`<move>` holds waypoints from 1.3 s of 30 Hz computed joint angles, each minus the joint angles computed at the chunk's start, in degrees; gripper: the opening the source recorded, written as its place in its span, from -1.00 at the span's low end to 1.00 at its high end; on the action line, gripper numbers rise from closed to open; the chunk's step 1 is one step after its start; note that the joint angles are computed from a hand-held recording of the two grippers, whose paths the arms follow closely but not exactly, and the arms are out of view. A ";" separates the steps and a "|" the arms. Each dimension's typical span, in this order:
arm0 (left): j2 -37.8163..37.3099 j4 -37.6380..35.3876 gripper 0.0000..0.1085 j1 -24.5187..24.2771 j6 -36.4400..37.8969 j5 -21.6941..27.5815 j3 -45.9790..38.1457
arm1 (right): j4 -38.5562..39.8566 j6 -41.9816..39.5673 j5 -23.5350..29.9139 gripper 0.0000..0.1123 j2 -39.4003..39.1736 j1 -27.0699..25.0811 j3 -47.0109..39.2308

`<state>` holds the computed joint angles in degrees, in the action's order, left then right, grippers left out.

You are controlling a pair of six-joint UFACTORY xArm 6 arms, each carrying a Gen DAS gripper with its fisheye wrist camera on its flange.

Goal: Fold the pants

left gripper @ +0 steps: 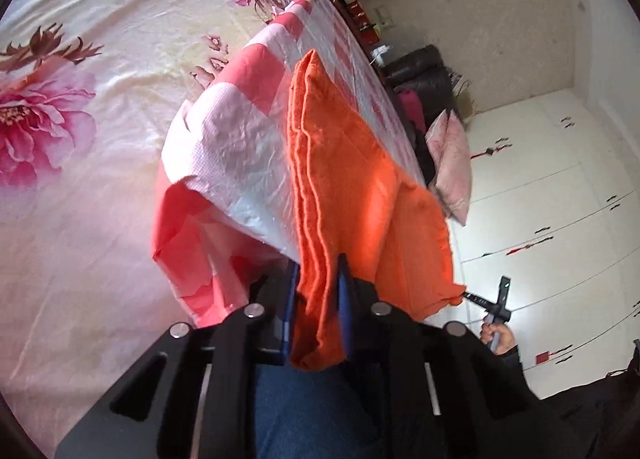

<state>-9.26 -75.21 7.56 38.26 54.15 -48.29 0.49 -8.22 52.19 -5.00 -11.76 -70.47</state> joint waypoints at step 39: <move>5.09 101.28 -0.34 -25.98 -45.84 -21.64 -12.39 | 3.75 5.61 -17.23 -0.80 -10.61 7.65 10.73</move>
<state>-4.18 26.07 -18.43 -7.58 32.51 -60.68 4.25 -2.61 34.96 -15.61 -4.11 -59.74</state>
